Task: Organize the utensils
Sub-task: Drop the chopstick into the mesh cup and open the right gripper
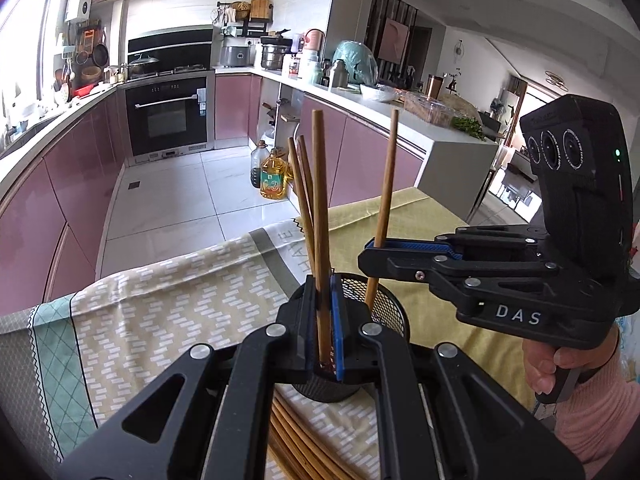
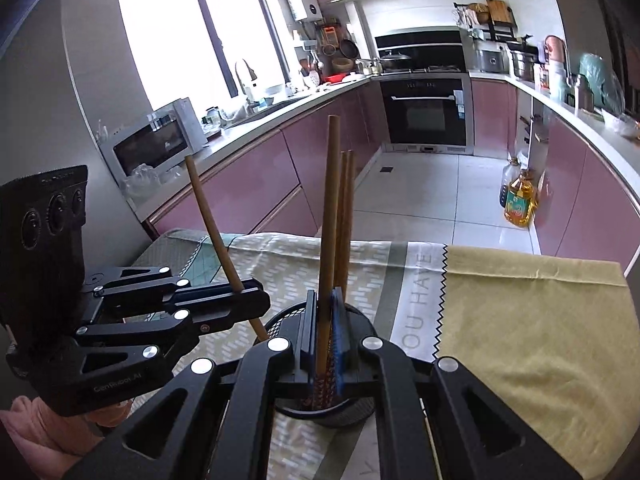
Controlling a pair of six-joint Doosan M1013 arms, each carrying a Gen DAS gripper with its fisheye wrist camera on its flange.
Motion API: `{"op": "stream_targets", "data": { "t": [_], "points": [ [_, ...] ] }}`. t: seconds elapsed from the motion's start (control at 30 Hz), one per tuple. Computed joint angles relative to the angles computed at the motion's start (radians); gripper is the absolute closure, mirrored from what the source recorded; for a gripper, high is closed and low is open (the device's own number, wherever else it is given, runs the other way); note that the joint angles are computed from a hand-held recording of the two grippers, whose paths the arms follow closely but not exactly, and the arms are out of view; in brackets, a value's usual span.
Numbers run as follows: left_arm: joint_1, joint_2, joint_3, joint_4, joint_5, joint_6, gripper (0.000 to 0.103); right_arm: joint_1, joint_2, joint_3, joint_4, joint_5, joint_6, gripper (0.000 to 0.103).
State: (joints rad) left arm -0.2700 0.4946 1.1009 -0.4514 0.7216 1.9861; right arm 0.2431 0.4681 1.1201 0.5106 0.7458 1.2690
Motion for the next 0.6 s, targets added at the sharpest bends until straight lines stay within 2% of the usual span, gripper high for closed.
{"op": "stream_targets", "data": {
  "t": [0.37,0.53,0.6],
  "points": [
    [-0.002,0.029,-0.035,0.035,0.027,-0.067,0.095,0.003,0.015,-0.014,-0.017,-0.004,0.032,0.096],
    [0.002,0.021,-0.018,0.028,0.01,-0.07,0.095,0.005,0.015,-0.01,-0.019,-0.009,0.038,0.096],
    [0.004,0.01,0.002,0.022,-0.008,-0.065,0.092,0.004,0.006,0.005,-0.007,-0.019,0.026,0.094]
  ]
}}
